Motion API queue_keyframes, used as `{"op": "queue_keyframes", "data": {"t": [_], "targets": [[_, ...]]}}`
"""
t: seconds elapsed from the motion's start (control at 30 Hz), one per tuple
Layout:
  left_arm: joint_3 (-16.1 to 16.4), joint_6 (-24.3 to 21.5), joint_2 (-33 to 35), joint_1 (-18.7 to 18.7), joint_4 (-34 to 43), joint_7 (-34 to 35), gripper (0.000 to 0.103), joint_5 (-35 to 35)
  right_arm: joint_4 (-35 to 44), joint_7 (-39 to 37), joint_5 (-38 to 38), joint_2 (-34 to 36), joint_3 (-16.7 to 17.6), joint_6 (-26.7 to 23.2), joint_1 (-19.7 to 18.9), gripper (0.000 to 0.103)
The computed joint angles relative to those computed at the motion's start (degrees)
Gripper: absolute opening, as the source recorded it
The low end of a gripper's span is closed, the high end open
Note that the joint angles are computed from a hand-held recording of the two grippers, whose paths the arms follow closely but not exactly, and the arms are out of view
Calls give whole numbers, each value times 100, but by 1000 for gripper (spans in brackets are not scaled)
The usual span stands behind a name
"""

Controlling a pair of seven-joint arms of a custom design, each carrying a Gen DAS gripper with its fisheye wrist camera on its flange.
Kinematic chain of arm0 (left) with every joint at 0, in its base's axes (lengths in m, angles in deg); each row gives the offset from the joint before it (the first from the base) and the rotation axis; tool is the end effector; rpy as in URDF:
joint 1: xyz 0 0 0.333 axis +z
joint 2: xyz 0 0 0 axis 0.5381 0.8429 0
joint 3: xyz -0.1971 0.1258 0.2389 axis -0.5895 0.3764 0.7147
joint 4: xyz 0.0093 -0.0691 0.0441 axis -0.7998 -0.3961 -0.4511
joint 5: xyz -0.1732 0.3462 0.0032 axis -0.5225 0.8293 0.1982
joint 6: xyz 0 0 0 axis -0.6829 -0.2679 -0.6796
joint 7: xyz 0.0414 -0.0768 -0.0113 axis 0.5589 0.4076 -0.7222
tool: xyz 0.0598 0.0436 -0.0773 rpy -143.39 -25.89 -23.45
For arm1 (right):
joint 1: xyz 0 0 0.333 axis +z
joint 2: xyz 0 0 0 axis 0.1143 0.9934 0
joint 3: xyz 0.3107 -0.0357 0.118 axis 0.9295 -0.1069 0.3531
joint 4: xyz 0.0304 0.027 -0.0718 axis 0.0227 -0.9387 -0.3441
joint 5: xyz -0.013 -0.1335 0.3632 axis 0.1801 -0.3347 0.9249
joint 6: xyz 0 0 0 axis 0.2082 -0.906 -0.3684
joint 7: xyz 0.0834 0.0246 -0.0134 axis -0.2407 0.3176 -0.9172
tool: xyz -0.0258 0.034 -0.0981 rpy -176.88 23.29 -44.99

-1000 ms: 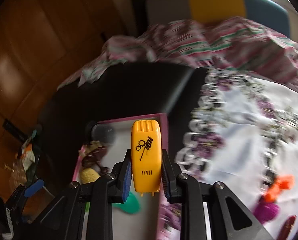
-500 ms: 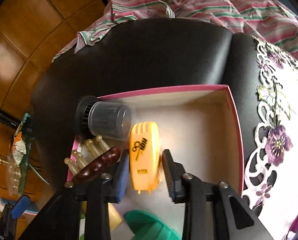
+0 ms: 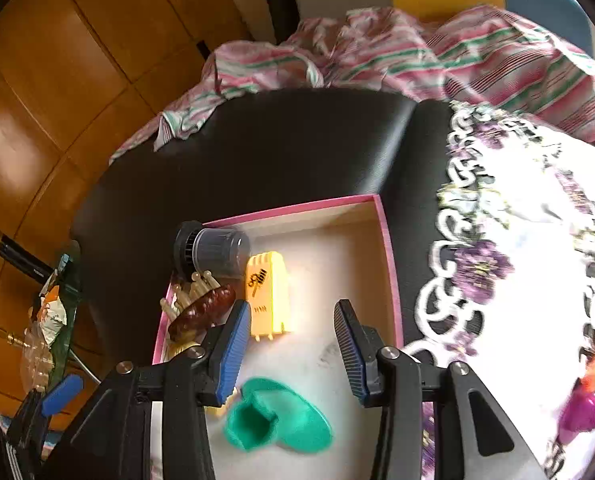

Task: Organize rigid objects
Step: 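Move both tools from the tray back to the toy pile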

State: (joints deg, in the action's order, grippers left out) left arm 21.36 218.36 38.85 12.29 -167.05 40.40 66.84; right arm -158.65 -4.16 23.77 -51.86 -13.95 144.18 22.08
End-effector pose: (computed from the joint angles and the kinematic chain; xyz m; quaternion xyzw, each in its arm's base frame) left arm 0.4167 -0.3267 0.4664 -0.7981 0.4808 -0.2300 0.2809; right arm 0.6227 0.2564 0.4580 -0.8367 0.4519 0.0173 0.3089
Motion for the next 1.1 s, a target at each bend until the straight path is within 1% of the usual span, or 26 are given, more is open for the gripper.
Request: {"op": "queue_keyframes", "data": {"t": [0.1,0.17,0.4,0.5,0.77,1.1], "targets": [[-32,-81,51,-34,95,47,85,38,-325,-260,232,-260,5,176,-106,44],[-35,-77,73,-58,136,73,85,51,-467,-403,393,-364,-16,198,-166,44],[-59,-208,183,-167,344,244,85,118,-1079,-732,824,-894,-248,287,-407,44],[-56,-244,243,-208,451,350,85,146,-1219,-792,963,-1051,-361,379,-494,44],[-30,-161,405,-297,686,548,85,273,-1493,-532,848,-1345,-752,634,-878,44],[45,159,843,-486,1186,981,85,469,-1907,347,466,-1549,-1203,938,-1546,44]]}}
